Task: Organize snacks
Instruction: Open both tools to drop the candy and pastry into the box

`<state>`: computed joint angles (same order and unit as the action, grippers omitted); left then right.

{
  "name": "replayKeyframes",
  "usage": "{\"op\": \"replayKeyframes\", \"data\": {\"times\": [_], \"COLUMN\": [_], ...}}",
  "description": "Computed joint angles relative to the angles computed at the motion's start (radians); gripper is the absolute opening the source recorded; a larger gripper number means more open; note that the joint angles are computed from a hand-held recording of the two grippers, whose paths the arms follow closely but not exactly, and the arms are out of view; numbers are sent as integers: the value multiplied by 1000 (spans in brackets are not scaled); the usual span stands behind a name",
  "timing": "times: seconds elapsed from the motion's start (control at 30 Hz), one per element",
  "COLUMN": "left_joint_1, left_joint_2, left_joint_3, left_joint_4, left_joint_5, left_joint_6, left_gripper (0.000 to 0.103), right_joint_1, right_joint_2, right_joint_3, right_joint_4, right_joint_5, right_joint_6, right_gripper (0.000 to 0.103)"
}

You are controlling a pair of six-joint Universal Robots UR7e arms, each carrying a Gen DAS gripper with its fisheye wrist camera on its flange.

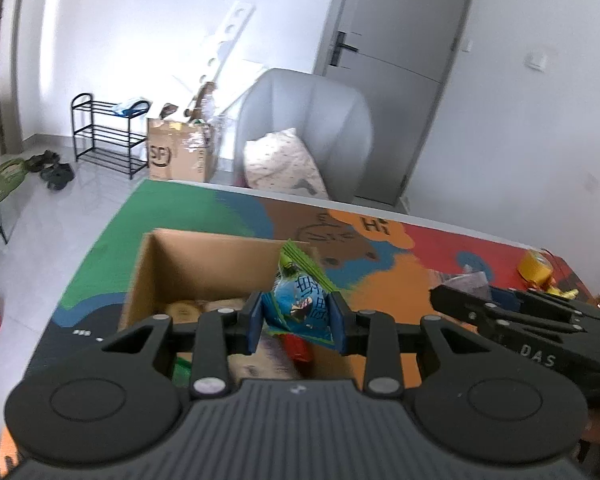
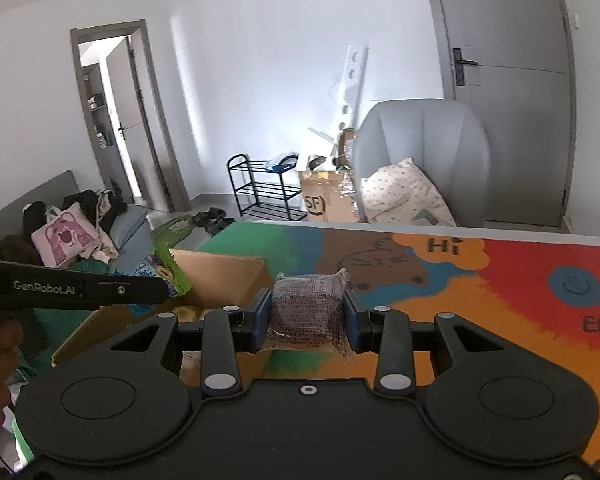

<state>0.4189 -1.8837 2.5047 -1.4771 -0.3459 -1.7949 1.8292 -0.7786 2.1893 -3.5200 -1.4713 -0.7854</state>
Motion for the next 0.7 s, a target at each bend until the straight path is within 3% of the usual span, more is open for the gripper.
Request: {"op": "replayKeyframes", "data": {"times": [0.13, 0.33, 0.7], "left_joint_1": [8, 46, 31], "left_joint_2": [-53, -95, -157], "left_joint_3": [-16, -21, -24], "left_joint_4": [124, 164, 313], "left_joint_5": [5, 21, 0], "left_joint_6": [-79, -95, -208], "left_gripper": [33, 33, 49], "right_joint_1": [27, 54, 92], "right_joint_2": [25, 55, 102], "right_joint_3": [-20, -52, -88], "right_joint_4": [5, 28, 64], "right_joint_5": [-1, -10, -22], "right_joint_6": [9, 12, 34], "right_gripper": [36, 36, 36]}}
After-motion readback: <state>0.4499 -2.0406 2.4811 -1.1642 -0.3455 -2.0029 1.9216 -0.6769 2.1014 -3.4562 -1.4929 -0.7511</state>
